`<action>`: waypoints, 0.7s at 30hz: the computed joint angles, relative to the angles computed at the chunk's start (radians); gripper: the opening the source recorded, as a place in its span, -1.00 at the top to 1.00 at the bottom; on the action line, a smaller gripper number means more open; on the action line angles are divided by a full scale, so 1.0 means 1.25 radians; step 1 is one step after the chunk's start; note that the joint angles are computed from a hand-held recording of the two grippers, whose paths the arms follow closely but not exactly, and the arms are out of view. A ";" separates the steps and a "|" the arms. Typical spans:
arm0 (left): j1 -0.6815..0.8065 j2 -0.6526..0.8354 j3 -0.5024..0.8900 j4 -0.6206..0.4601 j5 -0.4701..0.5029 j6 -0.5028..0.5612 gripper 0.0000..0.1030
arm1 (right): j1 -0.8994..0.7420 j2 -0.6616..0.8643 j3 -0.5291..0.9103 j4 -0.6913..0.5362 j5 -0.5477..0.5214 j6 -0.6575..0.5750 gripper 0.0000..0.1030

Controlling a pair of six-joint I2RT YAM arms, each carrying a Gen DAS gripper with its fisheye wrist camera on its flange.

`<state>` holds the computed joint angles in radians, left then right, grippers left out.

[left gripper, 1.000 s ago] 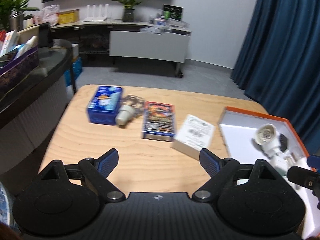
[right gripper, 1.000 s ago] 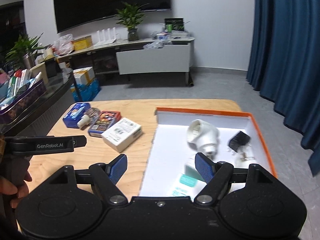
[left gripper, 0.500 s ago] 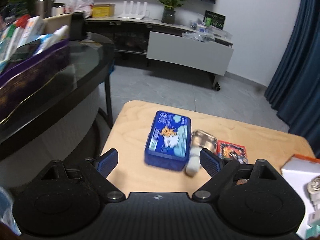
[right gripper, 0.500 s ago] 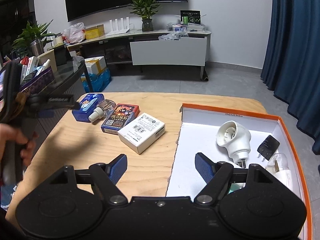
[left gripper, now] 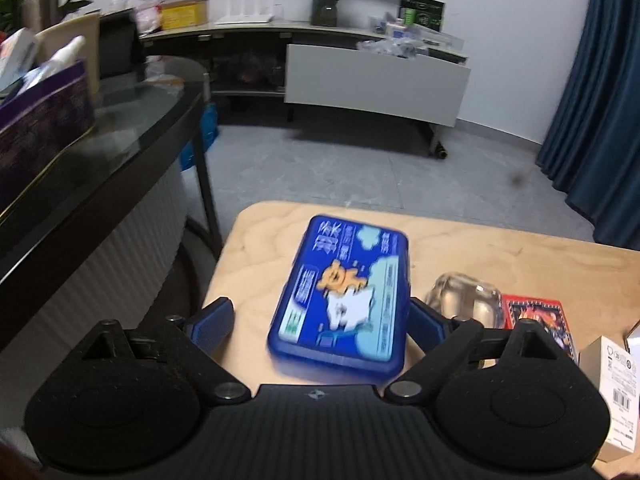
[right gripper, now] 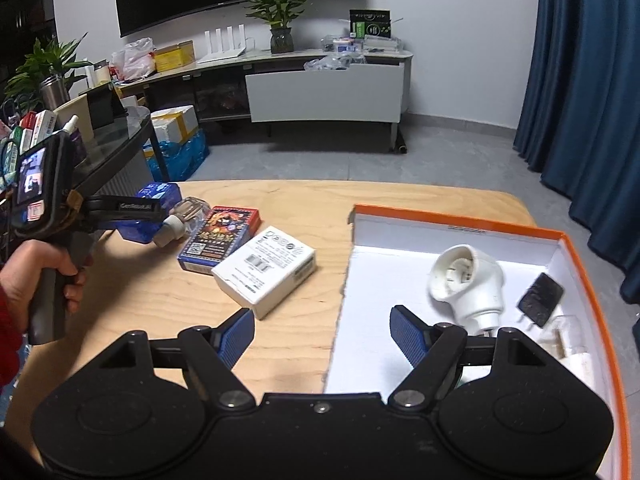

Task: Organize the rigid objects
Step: 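Withdraw both grippers from the box back toward the table items, then grasp the blue floss box with the left gripper while the right grasps the red card box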

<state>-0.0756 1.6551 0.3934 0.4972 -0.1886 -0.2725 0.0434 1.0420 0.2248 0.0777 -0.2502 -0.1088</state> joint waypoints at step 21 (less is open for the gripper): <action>-0.006 -0.598 -0.171 -0.382 0.021 -0.011 -0.22 | 0.333 0.586 0.420 0.100 0.155 0.157 -0.72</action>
<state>-0.0834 0.9074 0.1794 0.0194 -0.1628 -0.2866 0.4600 1.7743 0.7501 0.2028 -0.0561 0.0869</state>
